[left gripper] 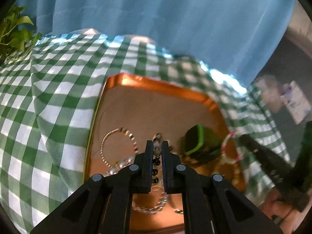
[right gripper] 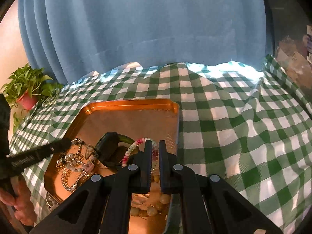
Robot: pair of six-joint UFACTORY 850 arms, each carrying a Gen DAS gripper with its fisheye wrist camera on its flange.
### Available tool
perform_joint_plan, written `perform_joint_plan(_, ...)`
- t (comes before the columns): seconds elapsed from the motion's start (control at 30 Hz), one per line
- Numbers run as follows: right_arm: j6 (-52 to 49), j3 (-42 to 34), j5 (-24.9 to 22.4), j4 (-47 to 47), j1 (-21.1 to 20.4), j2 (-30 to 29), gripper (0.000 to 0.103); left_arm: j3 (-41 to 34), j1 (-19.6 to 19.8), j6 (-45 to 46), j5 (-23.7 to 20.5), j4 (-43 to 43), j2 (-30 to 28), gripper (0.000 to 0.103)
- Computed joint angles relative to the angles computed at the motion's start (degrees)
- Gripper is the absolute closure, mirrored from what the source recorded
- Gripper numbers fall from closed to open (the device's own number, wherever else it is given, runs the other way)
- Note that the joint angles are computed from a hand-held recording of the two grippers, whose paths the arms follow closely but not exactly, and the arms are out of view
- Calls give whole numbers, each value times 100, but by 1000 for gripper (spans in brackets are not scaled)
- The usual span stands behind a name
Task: Organize jewelry
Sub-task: 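Open the left tool over the tray while the right tool releases the pink-white bracelet, then withdraw both open tools toward the remaining silver charm bracelets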
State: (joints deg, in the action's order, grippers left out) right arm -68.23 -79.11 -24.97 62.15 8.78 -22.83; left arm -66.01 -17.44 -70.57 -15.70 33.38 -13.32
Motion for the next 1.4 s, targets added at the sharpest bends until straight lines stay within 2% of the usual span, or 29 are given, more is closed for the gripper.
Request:
perform_joint_plan(0.07,-62,17,11,37,29,-6,98,-139,-93,-171,-438,292,-130,94)
perform_joint_plan(0.17,21,46,196,-94,83,-23,97,-234,-185,-276,-774,549,-225,90)
perform_joint_plan(0.2,95,44,183,-111,70,-34,97,-236,-235,-444,-896,781,-216,82)
perform_joint_plan(0.23,250,32,163,-150,50,-43,95,-227,-259,-530,-960,916,-193,68)
perform_joint_plan(0.27,343,21,107,-144,19,-44,89,-210,-280,-571,-972,1006,-160,58)
perform_joint_plan(0.3,331,16,45,-120,-2,-35,88,-183,-300,-633,-956,1102,-116,41)
perform_joint_plan(0.33,308,17,29,-110,-4,-26,82,-165,-335,-823,-991,1299,-77,32)
perform_joint_plan(0.37,254,31,2,-68,-7,-3,72,-171,-363,-963,-1053,1434,-59,29)
perform_joint_plan(0.43,53,82,-107,114,-18,55,61,-95,-410,-1216,-1038,1741,43,21)
perform_joint_plan(0.57,-181,224,-121,263,12,199,52,-36,-448,-948,-962,1604,168,20)
perform_joint_plan(0.73,-305,359,-180,354,-27,340,51,163,-566,-1093,-1143,1811,405,20)
perform_joint_plan(0.93,-314,576,-237,607,-183,622,51,921,-711,-2381,-1238,2850,1056,20)
perform_joint_plan(1.0,-223,644,-314,570,-232,721,51,1227,-837,-2485,-1649,2849,1263,20)
perform_joint_plan(1.03,-346,726,-366,656,-260,817,51,1326,-858,-2445,-1710,2764,1355,20)
perform_joint_plan(1.17,-914,1171,-387,890,-268,1245,51,1908,-950,-3219,-1546,3200,1999,20)
perform_joint_plan(1.2,-1017,1307,-393,918,-253,1359,52,2005,-988,-3244,-1534,3176,2112,20)
perform_joint_plan(1.27,-1245,1707,64,1167,-113,1676,53,2218,-1049,-3316,-1464,3102,2335,20)
perform_joint_plan(1.3,-1238,1804,137,1161,-62,1750,54,2365,-1101,-3267,-1412,2934,2479,20)
perform_joint_plan(1.4,-839,1930,-208,622,87,1848,64,2536,-1227,-2947,-1406,2465,2674,22)
